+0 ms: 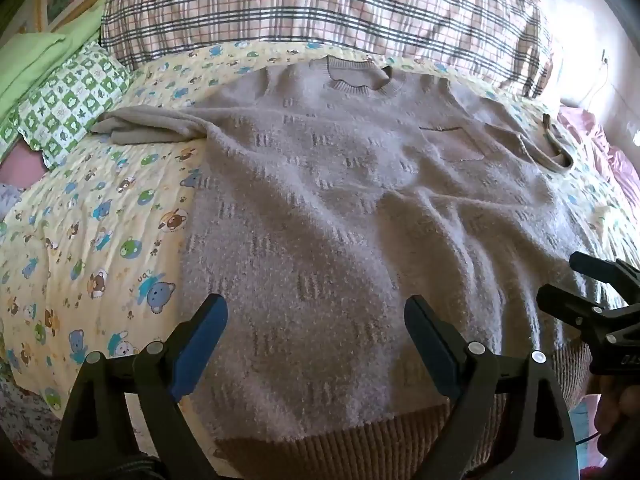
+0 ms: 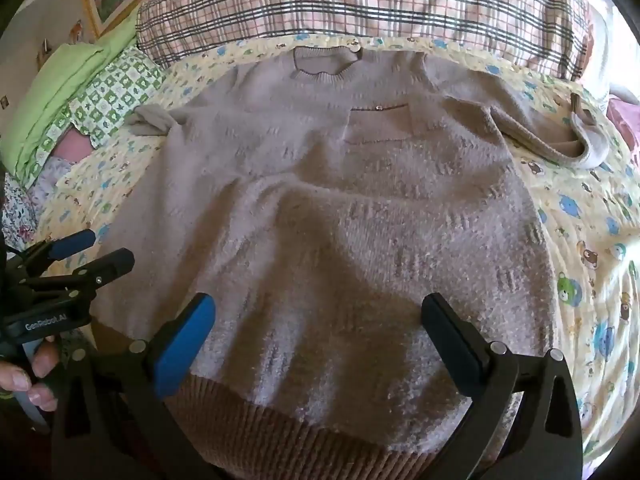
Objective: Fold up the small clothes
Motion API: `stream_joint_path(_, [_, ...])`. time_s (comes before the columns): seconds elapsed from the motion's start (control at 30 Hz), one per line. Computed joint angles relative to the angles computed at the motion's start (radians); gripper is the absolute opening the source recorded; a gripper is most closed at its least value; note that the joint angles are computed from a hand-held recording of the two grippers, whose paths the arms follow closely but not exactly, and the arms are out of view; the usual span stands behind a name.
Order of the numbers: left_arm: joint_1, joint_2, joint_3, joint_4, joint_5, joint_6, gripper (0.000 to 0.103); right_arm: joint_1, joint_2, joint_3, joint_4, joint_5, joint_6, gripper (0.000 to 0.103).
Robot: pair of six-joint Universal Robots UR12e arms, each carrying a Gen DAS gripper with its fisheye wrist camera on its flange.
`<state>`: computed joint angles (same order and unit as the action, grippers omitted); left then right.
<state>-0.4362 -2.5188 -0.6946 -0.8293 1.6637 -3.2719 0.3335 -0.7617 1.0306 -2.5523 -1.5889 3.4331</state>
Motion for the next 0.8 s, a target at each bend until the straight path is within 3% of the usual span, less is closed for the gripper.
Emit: stream_joint_path(0.8, [0.007, -0.004, 0.004, 0.000, -0.004, 0.005, 0.091, -0.009, 0.002, -0.007, -0.015, 0.020, 0.001, 0.103])
